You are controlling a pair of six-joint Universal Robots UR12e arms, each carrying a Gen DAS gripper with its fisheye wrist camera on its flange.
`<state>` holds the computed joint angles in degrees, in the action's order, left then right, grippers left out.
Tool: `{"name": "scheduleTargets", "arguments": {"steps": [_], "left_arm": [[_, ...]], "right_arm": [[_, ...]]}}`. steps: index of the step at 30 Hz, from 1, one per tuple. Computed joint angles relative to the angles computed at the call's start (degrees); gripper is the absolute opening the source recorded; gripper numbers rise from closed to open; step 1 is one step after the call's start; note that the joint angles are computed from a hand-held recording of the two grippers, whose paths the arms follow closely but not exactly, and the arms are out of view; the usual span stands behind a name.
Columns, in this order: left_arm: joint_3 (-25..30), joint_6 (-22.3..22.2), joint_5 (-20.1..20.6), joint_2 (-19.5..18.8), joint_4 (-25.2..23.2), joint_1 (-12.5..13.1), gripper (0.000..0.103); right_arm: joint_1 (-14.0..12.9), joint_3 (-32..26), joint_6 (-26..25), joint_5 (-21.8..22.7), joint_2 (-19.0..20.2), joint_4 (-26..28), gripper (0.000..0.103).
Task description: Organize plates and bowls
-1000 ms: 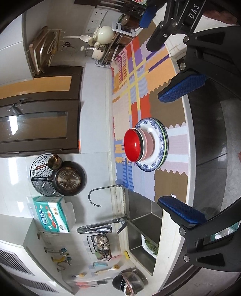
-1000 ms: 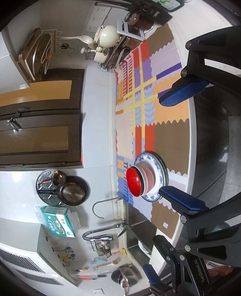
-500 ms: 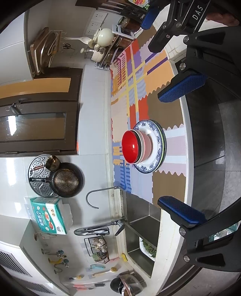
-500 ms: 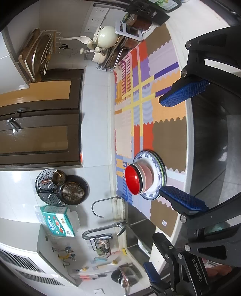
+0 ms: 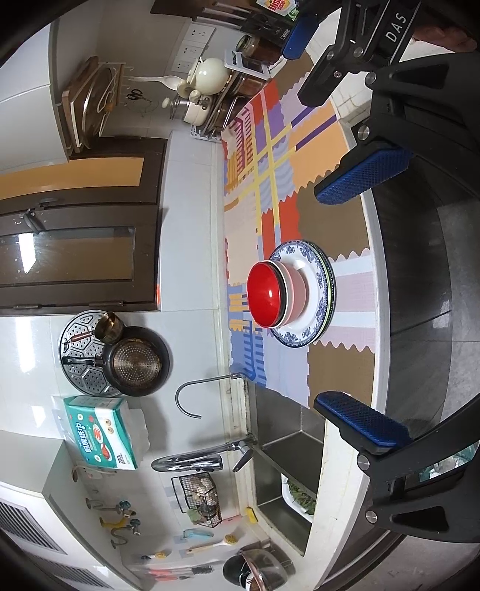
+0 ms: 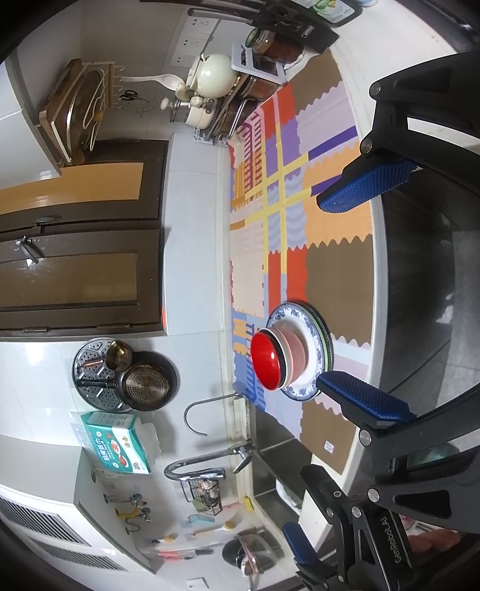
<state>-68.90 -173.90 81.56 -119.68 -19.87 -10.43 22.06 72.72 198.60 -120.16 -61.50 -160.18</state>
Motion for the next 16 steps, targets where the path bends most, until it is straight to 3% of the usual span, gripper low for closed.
{"name": "scheduleTargets", "arguments": {"steps": [16], "left_arm": [[0.71,-0.46,-0.04,-0.53,-0.38,-0.06,0.103]], "right_arm": [[-0.07,-0.08,-0.04,0.19,-0.03,0.20,0.088]]}}
